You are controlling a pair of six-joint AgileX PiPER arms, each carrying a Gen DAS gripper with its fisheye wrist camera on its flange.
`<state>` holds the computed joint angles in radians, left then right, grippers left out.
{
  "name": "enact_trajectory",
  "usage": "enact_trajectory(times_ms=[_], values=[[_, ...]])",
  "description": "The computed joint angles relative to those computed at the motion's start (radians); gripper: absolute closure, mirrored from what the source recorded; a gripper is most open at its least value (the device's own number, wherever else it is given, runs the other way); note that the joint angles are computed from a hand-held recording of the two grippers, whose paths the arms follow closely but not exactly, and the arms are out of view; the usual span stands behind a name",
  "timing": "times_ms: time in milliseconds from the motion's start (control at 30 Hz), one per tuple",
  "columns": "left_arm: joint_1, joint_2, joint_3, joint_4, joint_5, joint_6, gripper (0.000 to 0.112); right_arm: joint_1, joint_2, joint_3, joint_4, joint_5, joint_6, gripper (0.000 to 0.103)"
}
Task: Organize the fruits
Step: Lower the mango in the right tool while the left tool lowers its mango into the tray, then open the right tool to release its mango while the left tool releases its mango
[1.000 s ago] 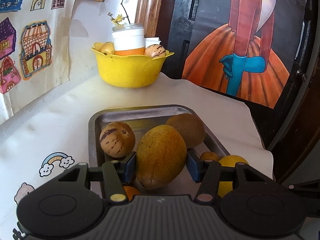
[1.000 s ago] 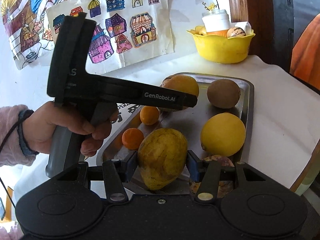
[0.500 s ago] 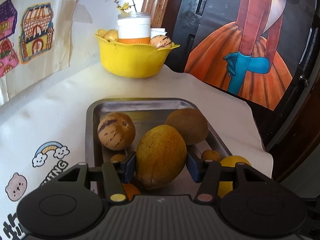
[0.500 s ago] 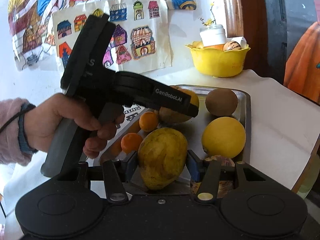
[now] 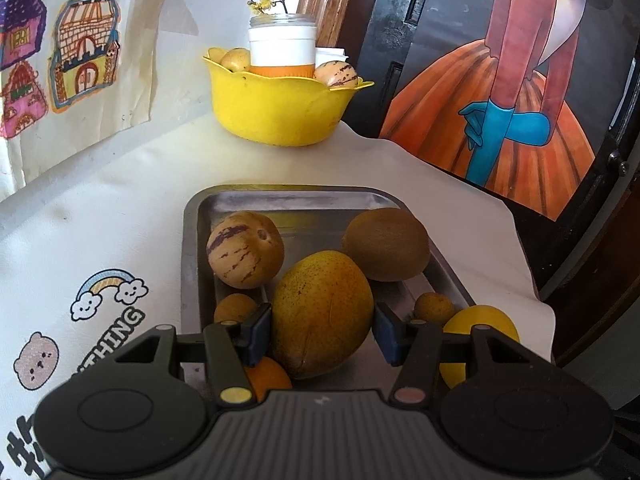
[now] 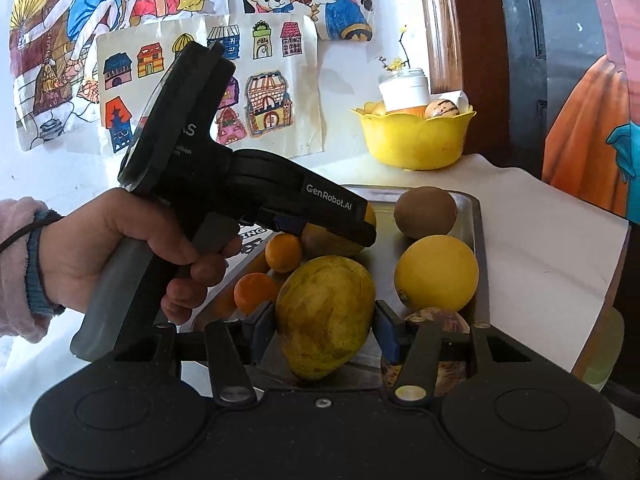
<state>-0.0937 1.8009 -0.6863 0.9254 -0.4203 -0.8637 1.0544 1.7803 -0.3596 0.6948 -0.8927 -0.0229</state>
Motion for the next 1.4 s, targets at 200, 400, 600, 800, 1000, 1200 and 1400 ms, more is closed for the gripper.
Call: enact_trajectory(times_ms=[200,400,600,800,1000,1200,1400], values=[[-0.001,-0.011,0.014,-0.022,0.000,0.026,0.054,0.036,0.017,-0.001,0.053,-0.031,-0.031,0.048],[0.003,-0.032,0.028,-0.008,-0.011,0.006,0.054,0.078,0.039,-0.002,0.114,-0.069,-0.055,0.047],[-0.009,-0.082,0.068,-0.078,-0.021,0.094,0.054,0.118,0.068,0.001,0.156,-0.120,-0.016,0.047],[0.002,-0.132,0.109,-0.113,-0.034,0.133,0.051,0.139,0.083,-0.001,0.176,-0.136,0.006,0.047],[0.029,-0.196,0.158,-0.142,-0.056,0.161,0.043,0.163,0.085,0.002,0.206,-0.156,0.021,0.043],[0.073,-0.282,0.236,-0.184,-0.098,0.202,0.029,0.204,0.076,0.006,0.263,-0.203,0.013,0.032],[0.167,-0.372,0.310,-0.131,-0.145,0.148,0.019,0.241,0.068,-0.006,0.323,-0.227,-0.040,0.022]])
